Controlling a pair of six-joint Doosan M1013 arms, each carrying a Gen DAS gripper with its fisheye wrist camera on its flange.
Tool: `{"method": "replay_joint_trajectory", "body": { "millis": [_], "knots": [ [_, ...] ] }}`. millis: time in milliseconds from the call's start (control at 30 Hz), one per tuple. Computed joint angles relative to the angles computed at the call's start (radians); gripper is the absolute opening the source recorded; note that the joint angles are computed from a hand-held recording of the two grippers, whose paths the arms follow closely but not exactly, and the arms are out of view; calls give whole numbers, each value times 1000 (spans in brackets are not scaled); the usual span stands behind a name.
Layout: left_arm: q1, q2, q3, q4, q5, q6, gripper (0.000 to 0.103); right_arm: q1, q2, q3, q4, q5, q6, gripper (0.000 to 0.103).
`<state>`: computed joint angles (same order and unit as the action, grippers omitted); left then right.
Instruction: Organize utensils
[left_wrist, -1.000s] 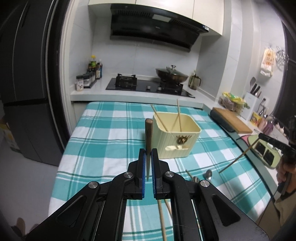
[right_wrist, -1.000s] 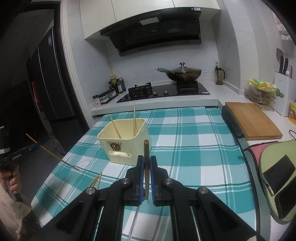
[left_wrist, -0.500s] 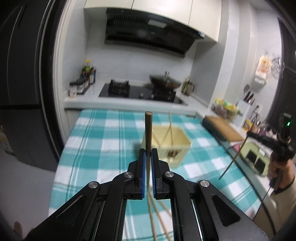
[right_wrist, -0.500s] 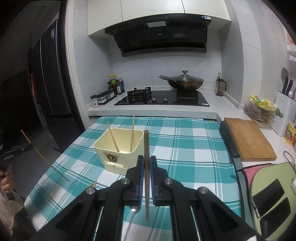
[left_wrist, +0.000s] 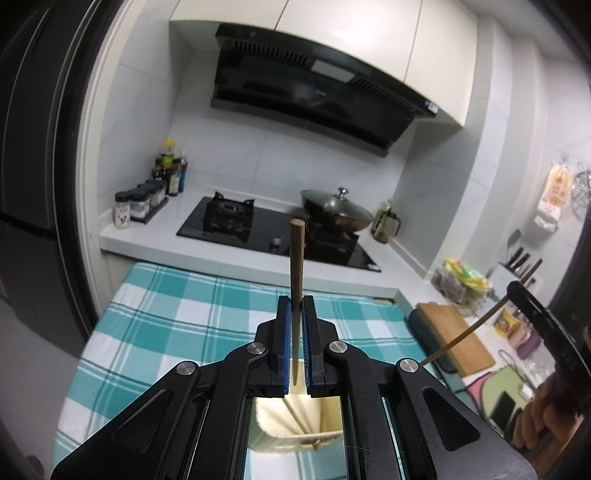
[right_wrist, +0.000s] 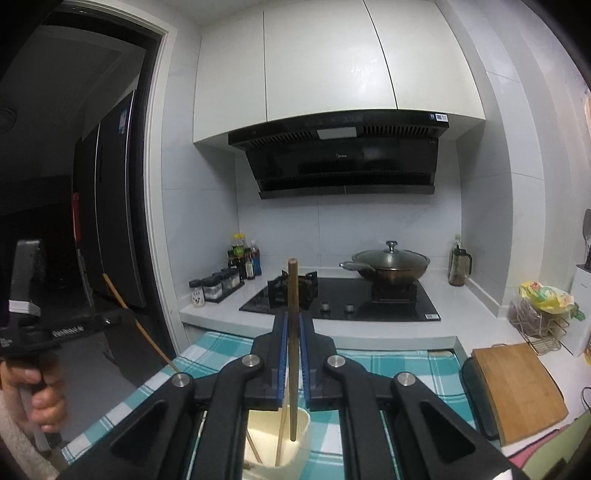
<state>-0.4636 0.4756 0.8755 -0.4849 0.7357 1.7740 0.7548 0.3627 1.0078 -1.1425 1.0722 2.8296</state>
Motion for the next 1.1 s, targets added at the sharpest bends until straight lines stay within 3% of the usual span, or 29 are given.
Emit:
{"method": "replay_joint_trajectory", "body": {
  "millis": [167, 333, 433, 533, 567, 600, 633, 700, 867, 1000, 1100],
  "knots": [
    [-14, 77, -82, 75, 154, -57, 4, -51, 38, -17, 194, -45, -80, 6],
    [-27, 166, -204, 158, 341, -80, 4, -115, 101, -91, 469, 43, -221, 6],
    [-32, 194, -239, 176, 393, -100, 4, -150, 137, -135, 592, 84, -275, 7],
    [-29, 180, -204, 185, 375, -106, 22, -162, 143, -120, 629, 87, -267, 9],
    [-25, 168, -183, 177, 361, -100, 34, -159, 141, -109, 618, 87, -245, 13],
    [-20, 145, -142, 168, 334, -84, 45, -156, 128, -84, 611, 67, -217, 25],
    [-13, 113, -86, 156, 298, -52, 48, -151, 105, -45, 600, 29, -178, 36],
    [1, 58, 14, 149, 240, 10, 55, -136, 67, 23, 562, -14, -119, 45],
    [38, -78, 292, 204, 119, 77, 65, -73, -26, 186, 521, -1, -56, 50],
    [46, -139, 461, 305, 62, 49, 65, 21, -80, 332, 456, 125, 62, 55],
    [45, -159, 538, 399, 17, -24, 65, 73, -99, 409, 485, 207, 157, 55]
  ]
}}
